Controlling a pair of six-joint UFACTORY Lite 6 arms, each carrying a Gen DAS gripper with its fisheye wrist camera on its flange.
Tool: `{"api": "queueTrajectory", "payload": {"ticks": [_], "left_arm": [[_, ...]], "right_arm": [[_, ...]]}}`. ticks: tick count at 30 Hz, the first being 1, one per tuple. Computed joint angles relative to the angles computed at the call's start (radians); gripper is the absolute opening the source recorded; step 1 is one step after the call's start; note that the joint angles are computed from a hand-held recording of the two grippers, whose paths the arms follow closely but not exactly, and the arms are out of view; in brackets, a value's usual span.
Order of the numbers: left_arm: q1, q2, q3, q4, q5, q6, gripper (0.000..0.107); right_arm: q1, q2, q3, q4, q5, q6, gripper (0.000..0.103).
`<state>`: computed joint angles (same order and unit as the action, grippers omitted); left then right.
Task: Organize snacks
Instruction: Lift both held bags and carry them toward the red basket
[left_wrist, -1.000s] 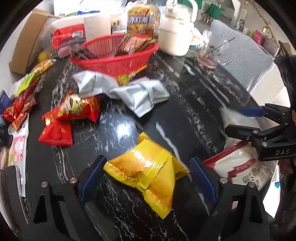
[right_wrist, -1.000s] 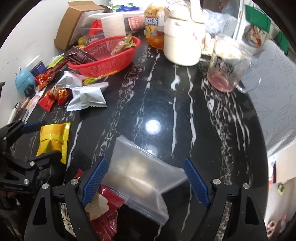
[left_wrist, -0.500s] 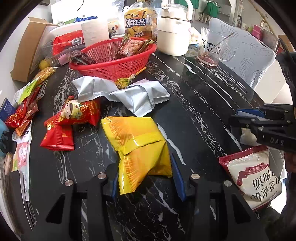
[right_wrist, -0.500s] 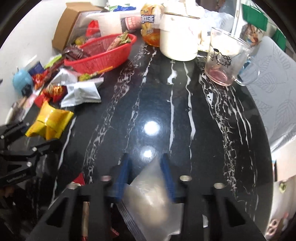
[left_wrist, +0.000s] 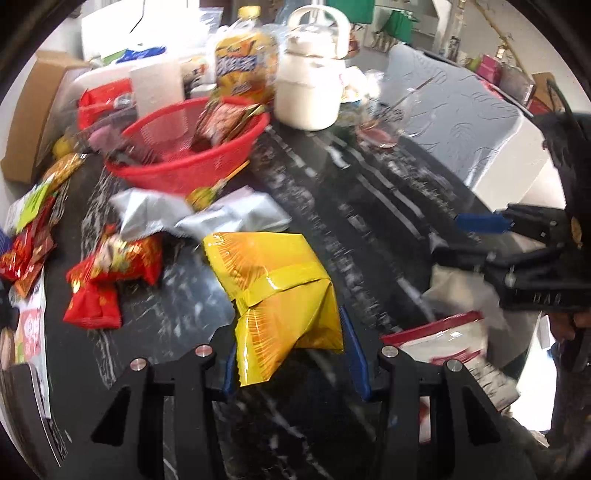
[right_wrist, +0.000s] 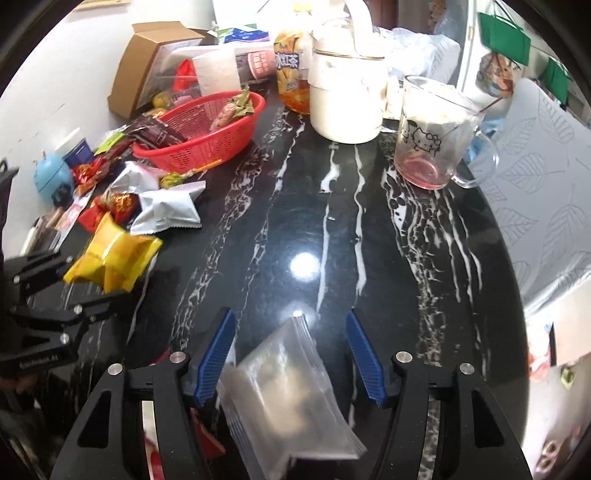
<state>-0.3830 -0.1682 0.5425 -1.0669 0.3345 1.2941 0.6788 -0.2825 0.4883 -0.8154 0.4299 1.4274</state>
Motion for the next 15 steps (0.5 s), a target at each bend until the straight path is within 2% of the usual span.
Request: {"api": "queueTrajectory", "payload": {"ticks": [5,10,13,14,15], "left_arm": [[-0.068,-0.018,0.015,0.031,0.006,-0.061,0.046],[-0.098,0.019,0.027,0.049,0.01,-0.11,0.046],[-0.093,0.035,0.027,0.057,-0.002,-0.123,0.046],[-0.09,0.04,0.029,0.061,-0.003,-0.127,0.046],[-0.088,0.044,0.029,0.064,-0.005,-0.13,0.046]], "right_arm": [[0.009,-0.092,-0.068,0.164,-0.029,-0.177,0.063],[-0.026,-0.066,-0.103,0.258,-0.082,-0.265,0.063],[-0.025,-0.06,-0.111,0.23,-0.092,-0.24,0.062],[-0.022,-0.053,-0.108,0.228,-0.093,-0.243,0.062],[-0.008,-0.05,-0.107,0.185,-0.095,-0.205,0.051]]}}
